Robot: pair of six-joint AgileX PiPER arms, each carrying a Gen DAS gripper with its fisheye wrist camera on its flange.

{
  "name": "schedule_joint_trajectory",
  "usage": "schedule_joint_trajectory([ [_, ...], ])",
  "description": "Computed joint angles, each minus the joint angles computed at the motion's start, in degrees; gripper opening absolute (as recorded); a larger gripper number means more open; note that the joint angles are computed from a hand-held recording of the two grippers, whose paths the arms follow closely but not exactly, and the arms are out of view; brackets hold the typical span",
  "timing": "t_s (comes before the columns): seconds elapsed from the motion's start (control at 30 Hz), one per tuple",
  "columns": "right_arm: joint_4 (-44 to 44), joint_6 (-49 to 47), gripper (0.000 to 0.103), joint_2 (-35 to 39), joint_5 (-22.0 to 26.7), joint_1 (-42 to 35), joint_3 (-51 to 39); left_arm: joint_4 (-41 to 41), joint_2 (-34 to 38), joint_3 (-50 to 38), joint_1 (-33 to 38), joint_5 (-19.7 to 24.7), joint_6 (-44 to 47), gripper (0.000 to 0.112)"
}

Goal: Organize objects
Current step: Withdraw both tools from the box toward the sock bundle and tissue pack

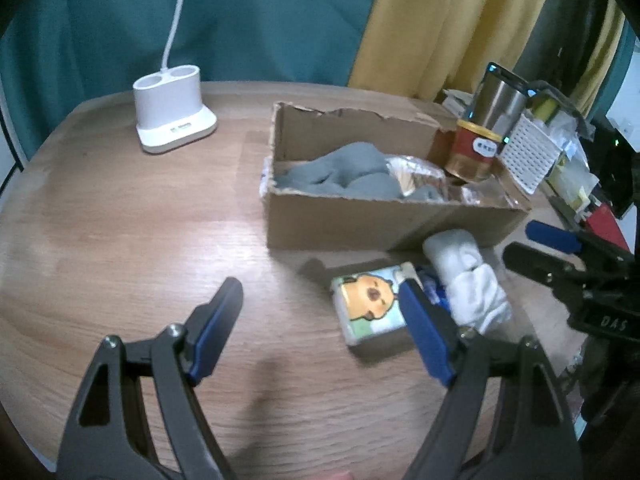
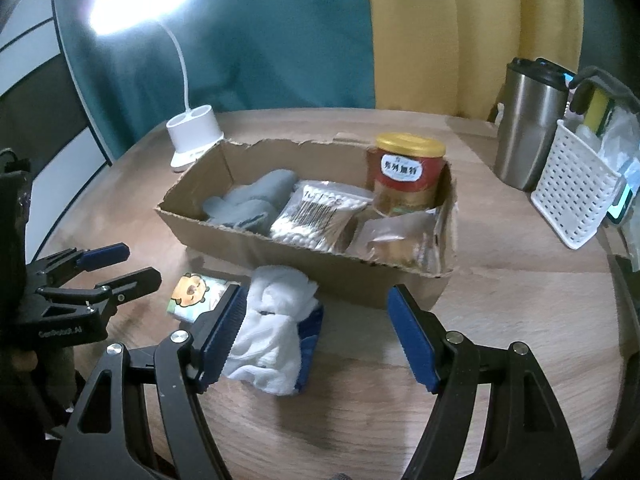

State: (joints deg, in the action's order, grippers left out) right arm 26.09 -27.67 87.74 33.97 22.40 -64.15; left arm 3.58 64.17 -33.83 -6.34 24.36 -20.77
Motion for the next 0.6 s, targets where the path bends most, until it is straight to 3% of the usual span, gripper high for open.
schedule_joint_trajectory([
  [0.47,2.3,-3.3,0.075,3.6,0.7,2.6,-0.1,-0.5,1.4,1.0,-0.6,-0.5,-1.3,0.081],
  [0.6,2.1,-3.5,0.060,5.1,1.0,3.1,-0.4,-0.5,2.3,0.9,-1.6,-0.9,-1.8,0.081],
])
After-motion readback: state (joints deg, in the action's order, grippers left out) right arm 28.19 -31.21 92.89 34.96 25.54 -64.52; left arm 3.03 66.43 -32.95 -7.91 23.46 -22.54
